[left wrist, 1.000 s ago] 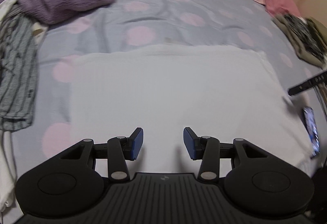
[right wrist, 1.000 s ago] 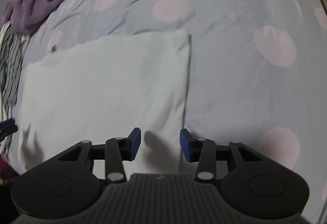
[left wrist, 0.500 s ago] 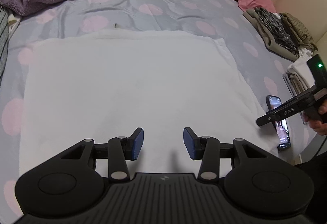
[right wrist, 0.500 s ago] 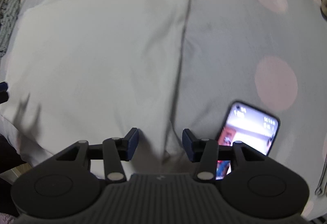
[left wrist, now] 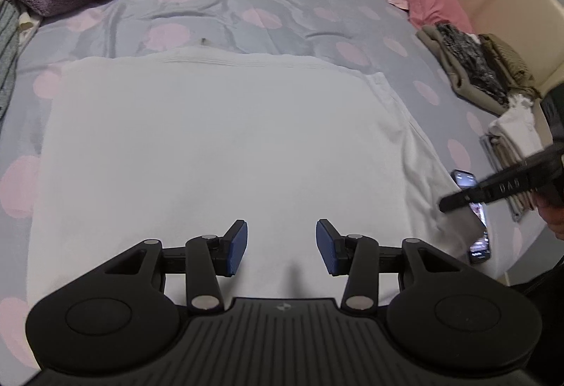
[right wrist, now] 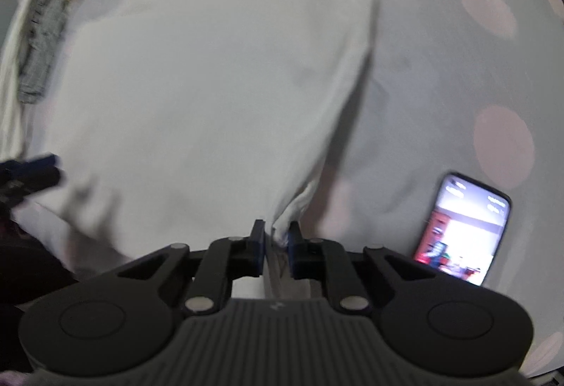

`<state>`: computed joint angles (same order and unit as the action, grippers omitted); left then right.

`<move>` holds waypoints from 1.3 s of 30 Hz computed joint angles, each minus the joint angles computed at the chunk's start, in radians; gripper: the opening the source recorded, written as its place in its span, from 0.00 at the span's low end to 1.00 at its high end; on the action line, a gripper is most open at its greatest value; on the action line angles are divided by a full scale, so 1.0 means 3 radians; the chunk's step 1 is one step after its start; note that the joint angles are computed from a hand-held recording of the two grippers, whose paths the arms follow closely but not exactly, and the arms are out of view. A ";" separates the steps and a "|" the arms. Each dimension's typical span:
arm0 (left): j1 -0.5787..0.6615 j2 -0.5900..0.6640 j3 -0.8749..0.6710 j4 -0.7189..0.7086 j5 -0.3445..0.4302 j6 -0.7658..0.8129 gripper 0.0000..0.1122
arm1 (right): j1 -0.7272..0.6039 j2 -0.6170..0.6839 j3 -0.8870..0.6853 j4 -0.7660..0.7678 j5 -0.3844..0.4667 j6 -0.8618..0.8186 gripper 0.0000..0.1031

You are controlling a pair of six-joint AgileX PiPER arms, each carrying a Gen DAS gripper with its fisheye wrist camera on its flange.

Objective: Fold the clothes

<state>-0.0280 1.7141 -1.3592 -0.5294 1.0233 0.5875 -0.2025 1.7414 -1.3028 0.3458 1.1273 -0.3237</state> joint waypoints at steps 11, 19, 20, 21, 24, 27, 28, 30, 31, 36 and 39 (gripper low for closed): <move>0.0119 -0.0053 0.0095 -0.0035 0.0010 0.0174 0.36 | 0.1165 0.0362 -0.0742 -0.0063 0.0114 0.0742 0.13; 0.0243 -0.0002 0.0118 -0.0023 0.0124 0.0238 0.36 | 0.1589 0.0691 -0.0835 -0.0228 -0.0081 0.0848 0.18; 0.0254 0.0002 0.0110 -0.0035 0.0149 0.0259 0.36 | 0.1575 0.0706 -0.0834 -0.0198 -0.0083 0.0850 0.20; 0.0268 0.0007 0.0098 -0.0055 0.0177 0.0271 0.36 | 0.1543 0.0714 -0.0829 -0.0140 -0.0077 0.0837 0.24; 0.0309 0.0028 0.0059 -0.0129 0.0268 0.0318 0.38 | 0.1479 0.0622 -0.0805 -0.0058 -0.0109 0.0815 0.33; 0.0303 0.0022 0.0073 -0.0184 0.0293 0.0341 0.42 | 0.1401 0.0440 -0.0776 -0.0024 -0.0154 0.0801 0.38; 0.0290 0.0029 0.0065 -0.0187 0.0305 0.0355 0.42 | 0.1354 0.0367 -0.0742 -0.0007 -0.0174 0.0786 0.39; 0.0256 0.0039 0.0069 -0.0159 0.0296 0.0353 0.44 | 0.1255 0.0208 -0.0641 -0.0054 -0.0222 0.0796 0.42; 0.0238 0.0053 0.0083 -0.0153 0.0276 0.0329 0.45 | 0.1220 0.0132 -0.0577 -0.0158 -0.0251 0.0835 0.43; 0.0192 0.0255 0.0026 -0.0354 0.0377 0.0200 0.50 | 0.0983 -0.0214 -0.0138 -0.0586 -0.0413 0.0907 0.43; 0.0046 0.0347 -0.0023 -0.0255 0.0275 0.0049 0.50 | 0.0784 -0.0326 0.0208 -0.0602 -0.0473 0.0822 0.43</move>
